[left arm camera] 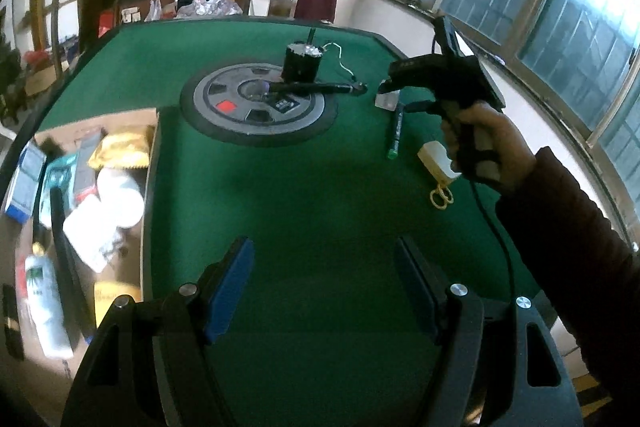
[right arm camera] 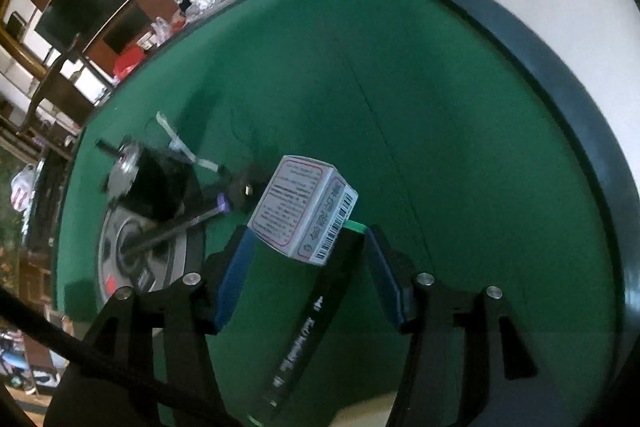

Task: Organize objects
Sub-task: 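Close the right tool around the small white box and lift it, then grasp the green-capped black marker with the left tool while the right tool holds the white box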

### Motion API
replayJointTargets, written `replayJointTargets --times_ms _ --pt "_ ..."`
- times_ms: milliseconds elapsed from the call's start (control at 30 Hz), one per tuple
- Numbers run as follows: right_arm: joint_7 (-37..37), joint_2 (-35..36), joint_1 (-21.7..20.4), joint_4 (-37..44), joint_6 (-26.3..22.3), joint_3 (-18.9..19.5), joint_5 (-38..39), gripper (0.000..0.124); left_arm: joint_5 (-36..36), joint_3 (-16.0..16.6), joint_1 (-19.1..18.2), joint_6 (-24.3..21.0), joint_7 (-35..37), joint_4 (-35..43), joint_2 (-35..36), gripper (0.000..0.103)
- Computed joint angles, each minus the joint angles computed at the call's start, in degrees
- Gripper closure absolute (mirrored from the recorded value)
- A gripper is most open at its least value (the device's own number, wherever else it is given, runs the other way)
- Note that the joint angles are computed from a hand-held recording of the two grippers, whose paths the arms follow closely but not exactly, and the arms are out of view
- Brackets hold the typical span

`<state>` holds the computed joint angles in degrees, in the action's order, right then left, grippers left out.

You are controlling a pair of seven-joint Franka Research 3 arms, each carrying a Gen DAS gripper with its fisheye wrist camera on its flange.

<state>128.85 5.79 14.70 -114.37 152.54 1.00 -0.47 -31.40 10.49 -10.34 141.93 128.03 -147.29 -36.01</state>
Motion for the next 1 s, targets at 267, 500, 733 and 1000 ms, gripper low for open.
replayJointTargets --times_ms 267,500,733,1000 --pt "-3.6 2.5 -0.5 3.7 -0.9 -0.6 -0.9 0.072 1.0 -3.8 -2.7 3.6 -1.5 4.3 6.2 0.036" --pt "-10.1 1.1 -3.2 1.9 2.4 0.0 14.2 0.063 1.5 -5.2 -2.9 2.7 -2.8 4.9 6.3 0.036" --pt "-10.8 4.1 -2.6 5.0 -0.2 -0.7 11.9 0.077 2.9 -5.6 -1.4 1.7 -6.5 5.5 7.9 0.036" --pt "-21.3 -4.4 -1.2 -4.1 -0.6 1.7 14.4 0.091 1.5 -5.0 -1.6 2.8 -6.2 6.0 9.3 0.037"
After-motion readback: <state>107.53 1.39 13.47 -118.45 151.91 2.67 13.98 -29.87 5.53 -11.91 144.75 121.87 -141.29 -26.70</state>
